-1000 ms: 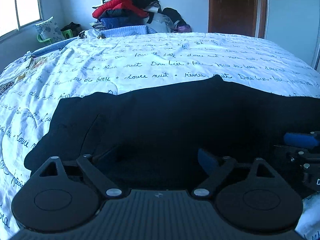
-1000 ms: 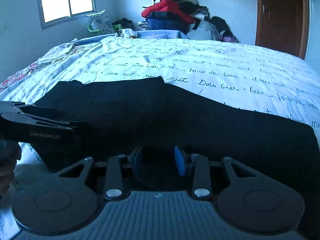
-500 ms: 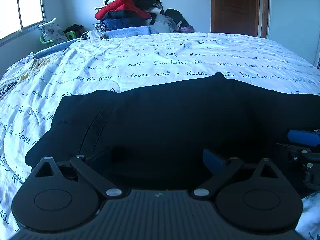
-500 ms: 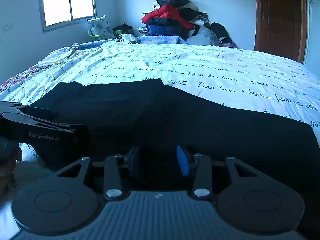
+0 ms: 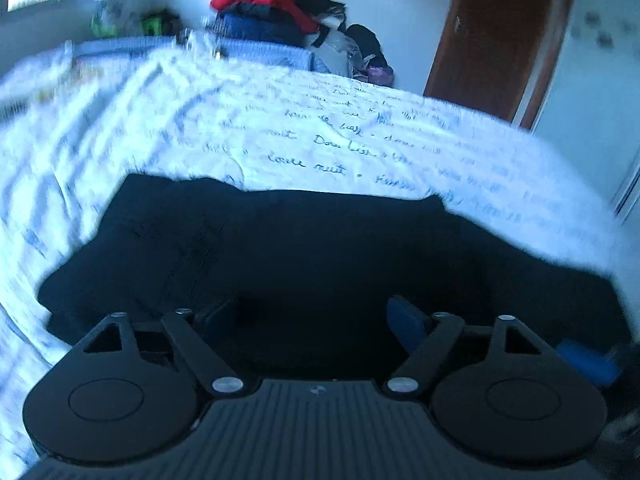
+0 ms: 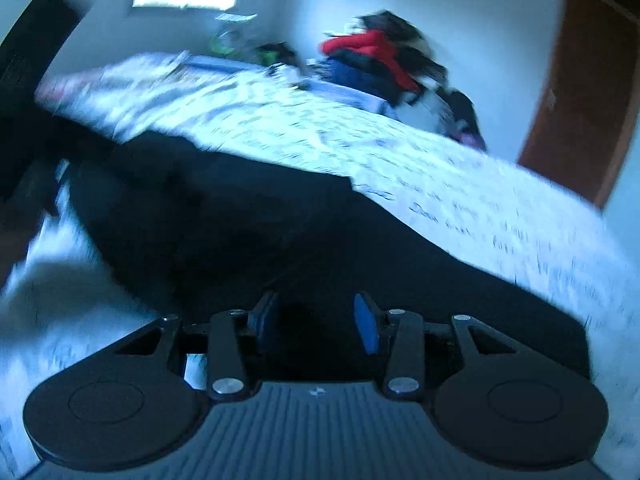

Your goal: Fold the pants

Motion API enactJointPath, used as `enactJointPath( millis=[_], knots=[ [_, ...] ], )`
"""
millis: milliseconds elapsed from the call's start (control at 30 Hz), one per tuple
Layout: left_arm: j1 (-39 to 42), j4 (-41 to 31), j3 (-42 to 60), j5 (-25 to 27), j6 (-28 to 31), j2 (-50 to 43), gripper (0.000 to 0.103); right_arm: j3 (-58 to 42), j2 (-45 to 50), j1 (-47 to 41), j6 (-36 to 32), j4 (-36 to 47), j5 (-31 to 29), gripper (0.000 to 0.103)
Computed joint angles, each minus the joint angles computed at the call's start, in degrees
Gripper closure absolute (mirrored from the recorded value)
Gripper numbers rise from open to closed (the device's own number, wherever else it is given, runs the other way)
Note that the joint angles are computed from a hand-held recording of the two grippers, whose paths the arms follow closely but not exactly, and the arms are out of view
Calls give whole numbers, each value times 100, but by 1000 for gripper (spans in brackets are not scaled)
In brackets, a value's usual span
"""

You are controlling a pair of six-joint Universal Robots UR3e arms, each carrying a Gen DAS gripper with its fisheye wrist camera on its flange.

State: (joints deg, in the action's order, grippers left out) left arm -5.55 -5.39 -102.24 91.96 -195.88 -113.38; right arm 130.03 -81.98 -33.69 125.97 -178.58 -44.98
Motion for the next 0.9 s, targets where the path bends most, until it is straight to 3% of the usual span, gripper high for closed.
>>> enactJointPath(
  millis=[133,233,367,400,433,500,600,733,800,833,867,900],
  knots=[
    [231,-265,68,-709,-221,99,24,221,322,372,-292,-1054,-519,62],
    [185,-412,247,-873,-195,49,24,264,208,407,-567,-957,-397,62],
    [347,-894,714,-1949,-231,-196,24,155,857,819,-391,-2089,-1016,63],
    [393,-1019,798,-2236,-253,-261,24,123,956,866,-369,-2234,-1045,73],
    [436,-1163,932,-2524,-301,-357,24,52,1010,924,-403,-2208,-1088,85],
    [504,-1319,1126,-3047,-367,-552,24,25,1035,935,-473,-2148,-1016,92],
    [498,-1591,1559,-3535,-441,-904,24,159,985,764,-427,-2254,-743,94],
    [374,-1718,2246,-3791,-632,-1464,25,-26,379,121,-192,-773,200,94],
    [321,-1668,2584,-3846,-752,-1767,29,-179,181,-91,-246,-19,516,95],
    [275,-1625,2710,-3733,-863,-1878,41,-252,105,-163,-327,349,642,95],
    [238,-1568,2783,-3618,-952,-1936,62,-304,49,-214,-415,647,738,95],
    [231,-1627,2842,-3562,-961,-1969,72,-342,8,-238,-486,868,785,95]
  ],
)
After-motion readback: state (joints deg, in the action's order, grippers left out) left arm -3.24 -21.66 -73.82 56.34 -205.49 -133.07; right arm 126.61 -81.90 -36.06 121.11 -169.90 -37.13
